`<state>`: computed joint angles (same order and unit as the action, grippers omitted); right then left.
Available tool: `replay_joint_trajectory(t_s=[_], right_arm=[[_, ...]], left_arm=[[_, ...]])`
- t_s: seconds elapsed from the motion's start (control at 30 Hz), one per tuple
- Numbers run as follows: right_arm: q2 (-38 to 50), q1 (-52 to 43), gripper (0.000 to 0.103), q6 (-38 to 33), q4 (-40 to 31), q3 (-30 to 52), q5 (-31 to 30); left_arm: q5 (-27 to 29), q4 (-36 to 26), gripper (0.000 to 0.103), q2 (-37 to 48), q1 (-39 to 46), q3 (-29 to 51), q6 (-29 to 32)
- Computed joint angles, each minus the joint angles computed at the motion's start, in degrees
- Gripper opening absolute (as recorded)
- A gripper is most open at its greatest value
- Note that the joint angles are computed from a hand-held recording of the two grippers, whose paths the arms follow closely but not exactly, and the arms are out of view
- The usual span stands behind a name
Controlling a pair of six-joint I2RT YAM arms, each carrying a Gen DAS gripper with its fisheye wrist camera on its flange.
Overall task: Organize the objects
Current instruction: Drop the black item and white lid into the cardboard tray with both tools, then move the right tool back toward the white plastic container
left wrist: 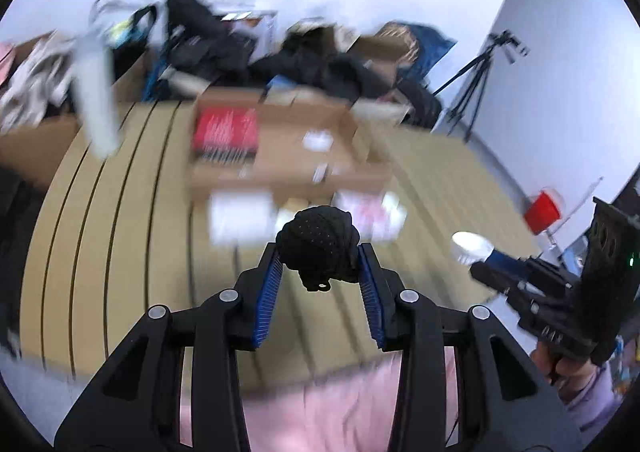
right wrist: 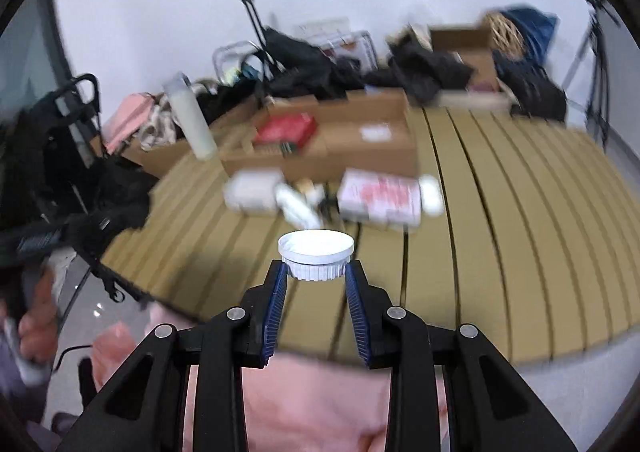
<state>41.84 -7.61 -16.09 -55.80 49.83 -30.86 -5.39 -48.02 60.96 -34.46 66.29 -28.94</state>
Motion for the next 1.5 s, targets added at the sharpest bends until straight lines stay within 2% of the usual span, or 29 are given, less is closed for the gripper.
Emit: replay_joint_trajectory(t_s=[0.07, 0.13, 0.27, 0.33, 0.4, 0.43, 0.5, 0.6, 0.63, 0.67, 0.77, 0.87, 0.9, 0.97, 1.03, 1.07, 1.13, 1.23, 1.3, 1.37, 1.4, 1.5], right_arm=[[9.5, 6.1, 0.033, 2.9, 6.1, 7.1, 4.2], [21.3, 9.8, 0.033, 3.3, 7.9, 15.7, 6.4], [50.1, 14.9, 0.033, 7.9, 9.7, 36.3, 12.1], [63.9, 15.9, 0.033, 8.2, 5.4, 49.4, 16.1], [76.4, 16.7, 0.033, 9.1, 2.3, 62.0, 19.9], [82.7, 17.1, 0.033, 9.7, 0.5, 68.9, 22.3], [89.6, 17.0, 0.033, 11.1, -1.2, 77.1, 24.8], [98.8, 16.3, 0.034, 11.3, -6.6, 90.3, 23.3], [101.2, 16.0, 0.034, 10.8, -8.7, 94.2, 22.7], [102.4, 15.8, 0.034, 9.9, -9.9, 96.0, 21.8], [97.9, 15.4, 0.035, 8.2, -5.2, 88.3, 20.3], [94.5, 14.5, 0.036, 8.4, -5.9, 86.2, 17.7], [94.1, 14.2, 0.036, 8.2, -7.3, 87.3, 17.0], [89.2, 13.6, 0.037, 6.8, -7.6, 84.4, 16.8], [83.3, 12.7, 0.047, 4.5, -8.8, 80.7, 17.2], [80.4, 11.9, 0.050, 3.2, -9.5, 78.8, 16.5], [73.3, 9.9, 0.073, 0.1, -10.6, 73.1, 14.7], [61.5, 7.0, 0.077, -4.0, -11.9, 64.6, 13.7], [54.9, 4.8, 0.078, -6.3, -15.0, 62.2, 12.5], [48.3, 2.6, 0.083, -6.7, -17.1, 58.7, 10.9], [45.2, 1.2, 0.083, -7.1, -18.9, 56.7, 9.6], [33.3, -3.7, 0.083, -12.4, -23.6, 46.8, 3.9]], left_arm=[[6.3, 0.6, 0.035, 10.0, 7.4, 9.6, 4.3], [10.2, 0.1, 0.035, 22.4, 12.2, 20.8, 7.6], [10.0, -4.0, 0.035, 48.7, 16.7, 43.4, 10.3], [9.3, -7.2, 0.035, 60.7, 17.7, 54.2, 8.9], [8.6, -8.5, 0.035, 69.2, 18.4, 62.1, 9.1], [7.3, -8.4, 0.035, 71.1, 18.2, 63.6, 9.0], [6.3, -5.7, 0.037, 73.6, 18.1, 63.8, 9.7], [7.3, -4.8, 0.058, 76.2, 18.3, 65.4, 10.6], [7.0, -4.2, 0.071, 75.8, 18.3, 65.0, 10.6], [7.6, -3.5, 0.074, 75.1, 18.5, 64.2, 10.6], [8.3, -7.4, 0.076, 75.9, 19.1, 68.7, 11.7], [6.6, -11.1, 0.079, 73.1, 19.5, 69.8, 12.2], [6.2, -11.4, 0.080, 70.4, 19.8, 67.7, 12.8], [5.1, -12.6, 0.088, 64.5, 20.3, 63.3, 14.5], [5.2, -13.0, 0.089, 55.7, 20.9, 56.0, 18.0], [4.9, -12.2, 0.092, 50.4, 21.2, 51.3, 20.1], [1.4, -12.8, 0.103, 40.1, 21.0, 44.2, 22.7], [-1.3, -17.4, 0.103, 28.6, 20.4, 40.3, 23.8], [-4.7, -21.2, 0.103, 23.1, 19.0, 40.6, 21.7], [-9.7, -23.5, 0.103, 17.2, 16.3, 39.3, 16.9], [-14.0, -25.5, 0.103, 13.5, 13.3, 38.0, 13.3], [-20.5, -31.3, 0.103, 7.3, 4.9, 35.0, 6.7]])
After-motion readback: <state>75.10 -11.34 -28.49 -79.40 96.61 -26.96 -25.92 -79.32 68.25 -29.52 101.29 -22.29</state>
